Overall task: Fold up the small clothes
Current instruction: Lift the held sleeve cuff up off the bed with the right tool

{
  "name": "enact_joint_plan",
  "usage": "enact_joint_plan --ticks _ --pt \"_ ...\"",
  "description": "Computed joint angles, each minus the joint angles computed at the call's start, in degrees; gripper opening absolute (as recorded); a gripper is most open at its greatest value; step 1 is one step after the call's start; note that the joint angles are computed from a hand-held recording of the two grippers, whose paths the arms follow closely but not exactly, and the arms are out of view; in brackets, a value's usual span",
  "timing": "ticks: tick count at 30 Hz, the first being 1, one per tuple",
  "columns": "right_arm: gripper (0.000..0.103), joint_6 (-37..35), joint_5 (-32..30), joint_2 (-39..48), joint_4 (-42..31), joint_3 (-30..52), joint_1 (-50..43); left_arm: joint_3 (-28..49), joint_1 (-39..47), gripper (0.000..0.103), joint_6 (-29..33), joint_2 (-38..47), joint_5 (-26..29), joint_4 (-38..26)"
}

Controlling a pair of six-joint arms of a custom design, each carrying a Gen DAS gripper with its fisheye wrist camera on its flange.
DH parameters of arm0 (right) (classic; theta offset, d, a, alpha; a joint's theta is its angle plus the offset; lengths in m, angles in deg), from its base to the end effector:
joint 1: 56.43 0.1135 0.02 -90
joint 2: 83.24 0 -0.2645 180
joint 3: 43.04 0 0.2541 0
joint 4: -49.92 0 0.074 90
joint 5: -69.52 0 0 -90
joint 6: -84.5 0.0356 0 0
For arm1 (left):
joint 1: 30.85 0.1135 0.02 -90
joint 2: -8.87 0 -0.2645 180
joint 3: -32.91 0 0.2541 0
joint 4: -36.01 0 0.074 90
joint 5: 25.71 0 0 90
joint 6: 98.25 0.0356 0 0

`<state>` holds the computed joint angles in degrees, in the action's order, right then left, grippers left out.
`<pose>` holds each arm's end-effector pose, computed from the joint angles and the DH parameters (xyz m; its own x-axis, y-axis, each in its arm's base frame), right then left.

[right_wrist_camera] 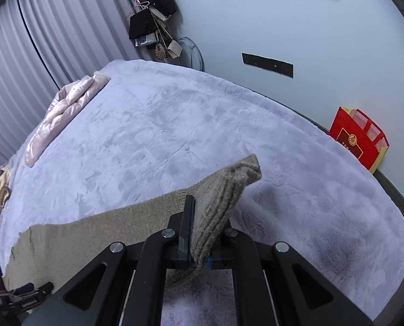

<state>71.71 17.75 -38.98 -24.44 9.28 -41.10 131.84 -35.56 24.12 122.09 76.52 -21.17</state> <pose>0.1246 0.0113 0.2404 -0.1641 0.7493 -0.6416 0.8683 0.4183 0.2665 0.4031 -0.0408 0.1907 -0.7192 0.5843 -0.3760 0.6304 0.7763 0.0005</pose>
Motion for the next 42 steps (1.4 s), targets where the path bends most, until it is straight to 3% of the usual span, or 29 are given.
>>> enact_joint_plan --ticks 8,15,24,31,42 --pt "0.007 12.9 11.3 12.1 -15.0 16.7 15.4 3.3 6.7 0.103 3.0 -2.8 7.2 -3.1" --pt "0.007 16.1 15.6 27.7 -22.2 32.9 22.9 10.2 12.5 0.103 5.7 1.5 9.8 -6.8" --pt "0.007 9.4 17.6 45.3 -20.6 53.1 27.1 18.1 20.4 0.103 10.4 9.4 10.5 -7.4" --pt "0.007 1.8 17.9 60.3 -21.4 72.6 28.4 40.9 25.1 0.103 8.3 25.9 8.8 -18.2" --pt "0.007 -6.4 15.4 84.2 -27.2 106.1 28.0 62.1 28.3 0.103 10.8 36.5 11.6 -28.6"
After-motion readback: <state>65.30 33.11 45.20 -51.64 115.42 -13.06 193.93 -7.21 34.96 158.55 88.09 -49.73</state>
